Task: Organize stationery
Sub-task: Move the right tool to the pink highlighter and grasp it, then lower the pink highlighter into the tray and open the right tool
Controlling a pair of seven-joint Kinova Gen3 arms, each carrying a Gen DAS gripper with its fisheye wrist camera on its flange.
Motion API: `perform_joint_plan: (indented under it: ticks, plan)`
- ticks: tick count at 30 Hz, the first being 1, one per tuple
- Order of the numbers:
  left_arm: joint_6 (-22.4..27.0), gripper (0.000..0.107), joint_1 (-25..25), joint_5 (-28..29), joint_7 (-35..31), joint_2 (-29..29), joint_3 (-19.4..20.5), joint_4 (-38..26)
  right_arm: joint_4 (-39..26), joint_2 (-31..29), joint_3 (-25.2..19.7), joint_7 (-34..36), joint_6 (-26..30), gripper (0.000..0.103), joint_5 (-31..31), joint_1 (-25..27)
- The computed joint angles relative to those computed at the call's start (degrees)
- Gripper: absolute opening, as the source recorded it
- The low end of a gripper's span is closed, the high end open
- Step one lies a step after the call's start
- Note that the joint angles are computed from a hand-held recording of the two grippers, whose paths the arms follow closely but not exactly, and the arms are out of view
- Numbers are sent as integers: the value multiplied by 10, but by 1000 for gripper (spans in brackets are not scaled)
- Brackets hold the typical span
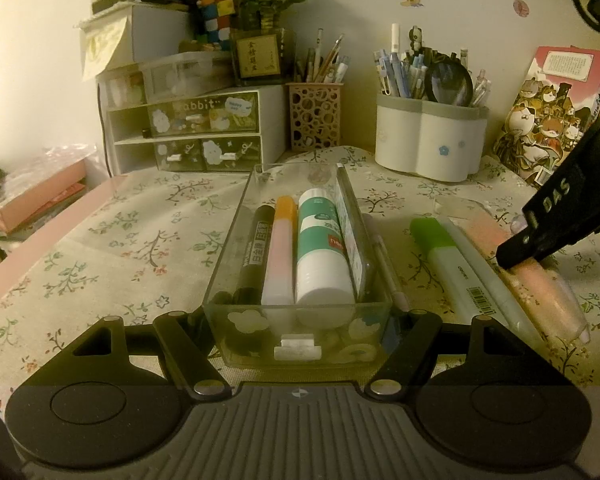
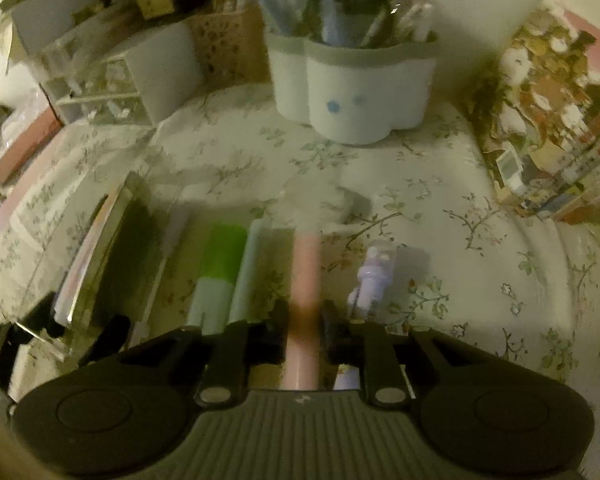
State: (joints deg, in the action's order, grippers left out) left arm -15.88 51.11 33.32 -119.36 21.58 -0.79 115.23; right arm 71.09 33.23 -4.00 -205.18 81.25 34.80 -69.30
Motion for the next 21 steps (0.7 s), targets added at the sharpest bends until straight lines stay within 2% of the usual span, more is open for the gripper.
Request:
perform_joint_plan:
  ticks: [4, 8, 13, 17, 21]
  plan:
    - [0, 73, 0, 0, -1, 0, 0, 0, 16, -15, 6, -46, -8, 7, 17, -12]
    - [0, 73, -1, 1, -1, 0, 1, 0, 19, -32, 10, -89, -20, 7, 67, -27]
    - [-1, 73, -1, 1, -1, 0, 2, 0, 6, -41, 8, -106, -92, 7, 130, -14]
    - [-1, 73, -2, 0, -1, 0, 2, 0, -33, -23, 1, -62, -164, 7, 108, 33]
    - [0, 73, -11, -6, 5, 0, 10, 0, -84, 13, 11, 5, -182, 7, 41, 68]
